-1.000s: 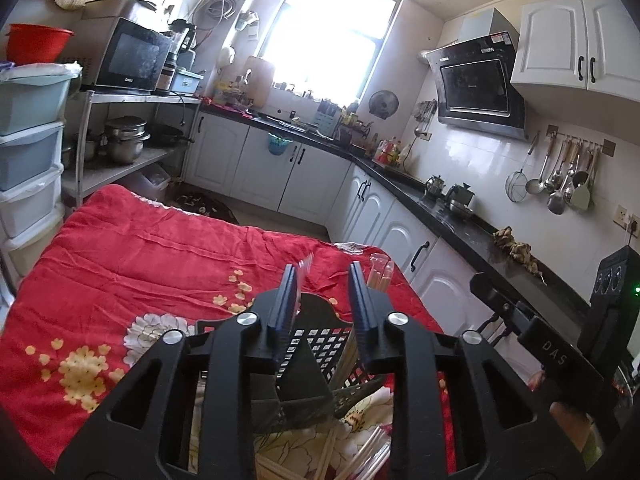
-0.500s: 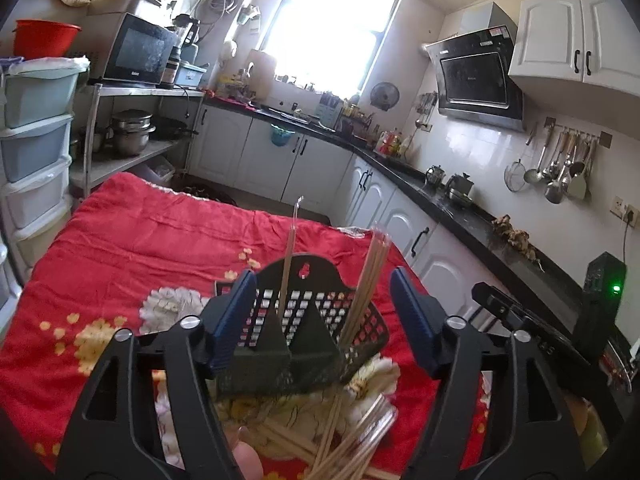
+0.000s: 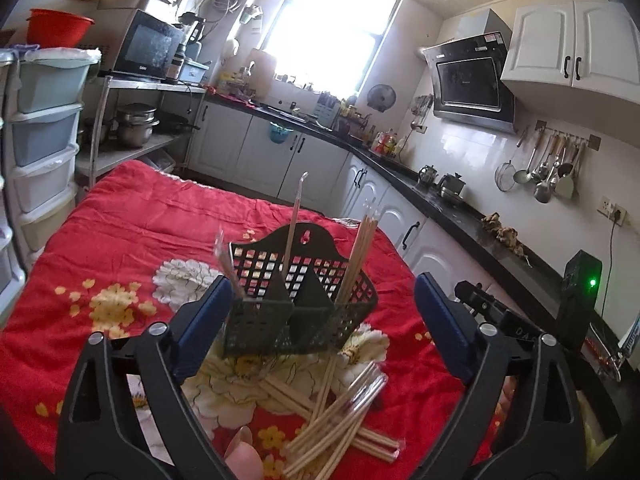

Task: Organize utensils
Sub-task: 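Open both tools and withdraw them upward from the holder, then lower both tools toward the chopstick pile beside the holder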

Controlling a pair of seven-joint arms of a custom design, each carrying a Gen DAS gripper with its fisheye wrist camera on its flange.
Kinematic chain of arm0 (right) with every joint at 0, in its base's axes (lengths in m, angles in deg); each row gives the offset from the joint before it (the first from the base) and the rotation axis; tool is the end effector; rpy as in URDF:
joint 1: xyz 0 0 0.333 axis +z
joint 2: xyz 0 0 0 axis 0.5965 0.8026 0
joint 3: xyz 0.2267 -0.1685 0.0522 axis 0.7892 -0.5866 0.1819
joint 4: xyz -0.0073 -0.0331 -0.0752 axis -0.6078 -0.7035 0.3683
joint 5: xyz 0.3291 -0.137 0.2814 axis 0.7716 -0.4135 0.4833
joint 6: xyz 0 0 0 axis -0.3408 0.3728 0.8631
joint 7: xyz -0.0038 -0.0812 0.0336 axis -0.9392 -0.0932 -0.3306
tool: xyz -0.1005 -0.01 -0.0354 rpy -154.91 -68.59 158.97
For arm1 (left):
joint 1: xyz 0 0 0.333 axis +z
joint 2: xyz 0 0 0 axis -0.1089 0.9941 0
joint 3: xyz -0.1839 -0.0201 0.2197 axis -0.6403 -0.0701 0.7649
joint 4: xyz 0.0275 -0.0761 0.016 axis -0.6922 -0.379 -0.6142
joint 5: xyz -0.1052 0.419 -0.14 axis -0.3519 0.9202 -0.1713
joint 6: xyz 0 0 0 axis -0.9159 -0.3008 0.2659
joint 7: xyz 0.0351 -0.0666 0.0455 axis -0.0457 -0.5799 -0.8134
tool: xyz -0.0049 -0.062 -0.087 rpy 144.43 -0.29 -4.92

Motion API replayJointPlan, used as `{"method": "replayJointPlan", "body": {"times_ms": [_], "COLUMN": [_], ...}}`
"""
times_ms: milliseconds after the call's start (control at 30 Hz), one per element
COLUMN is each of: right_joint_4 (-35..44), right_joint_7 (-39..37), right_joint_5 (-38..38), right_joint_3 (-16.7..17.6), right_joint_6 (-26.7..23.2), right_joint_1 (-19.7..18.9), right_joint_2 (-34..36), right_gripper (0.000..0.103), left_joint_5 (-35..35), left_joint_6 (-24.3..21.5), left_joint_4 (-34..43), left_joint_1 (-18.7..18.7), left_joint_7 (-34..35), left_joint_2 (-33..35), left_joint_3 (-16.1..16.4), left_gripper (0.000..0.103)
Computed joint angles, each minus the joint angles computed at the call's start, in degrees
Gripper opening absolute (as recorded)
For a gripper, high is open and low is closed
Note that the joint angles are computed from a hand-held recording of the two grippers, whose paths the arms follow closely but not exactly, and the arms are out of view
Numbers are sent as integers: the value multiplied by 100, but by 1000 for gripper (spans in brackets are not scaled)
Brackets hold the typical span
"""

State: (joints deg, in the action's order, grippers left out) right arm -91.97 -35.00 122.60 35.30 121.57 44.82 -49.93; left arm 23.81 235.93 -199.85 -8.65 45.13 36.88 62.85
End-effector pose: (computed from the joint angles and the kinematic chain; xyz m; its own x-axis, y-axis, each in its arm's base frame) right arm 0.7701 0.2281 0.5329 0.6194 -0.7608 -0.1938 -0.4424 -0.1344 -0.8867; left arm 0.6096 -0.1955 0.5351 0.1528 -0.9089 0.3881 -0.3119 -0.4170 -0.8537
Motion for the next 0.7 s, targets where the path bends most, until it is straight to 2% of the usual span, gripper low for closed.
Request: {"method": "replayJointPlan", "body": {"times_ms": [167, 467, 700], "right_joint_4": [-323, -537, -667], "right_joint_7": [-318, -334, -122], "right_joint_5": [214, 162, 24], "right_joint_3": [56, -111, -209], "right_joint_6": [-8, -291, -419], "right_joint_1": [-89, -39, -46], "right_joint_2": [-236, -317, -342], "right_gripper": [65, 65, 65], "left_joint_5": [-98, -602, -1508], "left_joint_6": [9, 51, 53], "left_joint_4": [-205, -384, -448], "left_joint_1": [-28, -132, -263], "left_joint_7": [-103, 97, 906], "left_joint_2": [-33, 124, 295], "left_joint_3": [-33, -32, -1], "left_gripper": [86, 86, 86]}}
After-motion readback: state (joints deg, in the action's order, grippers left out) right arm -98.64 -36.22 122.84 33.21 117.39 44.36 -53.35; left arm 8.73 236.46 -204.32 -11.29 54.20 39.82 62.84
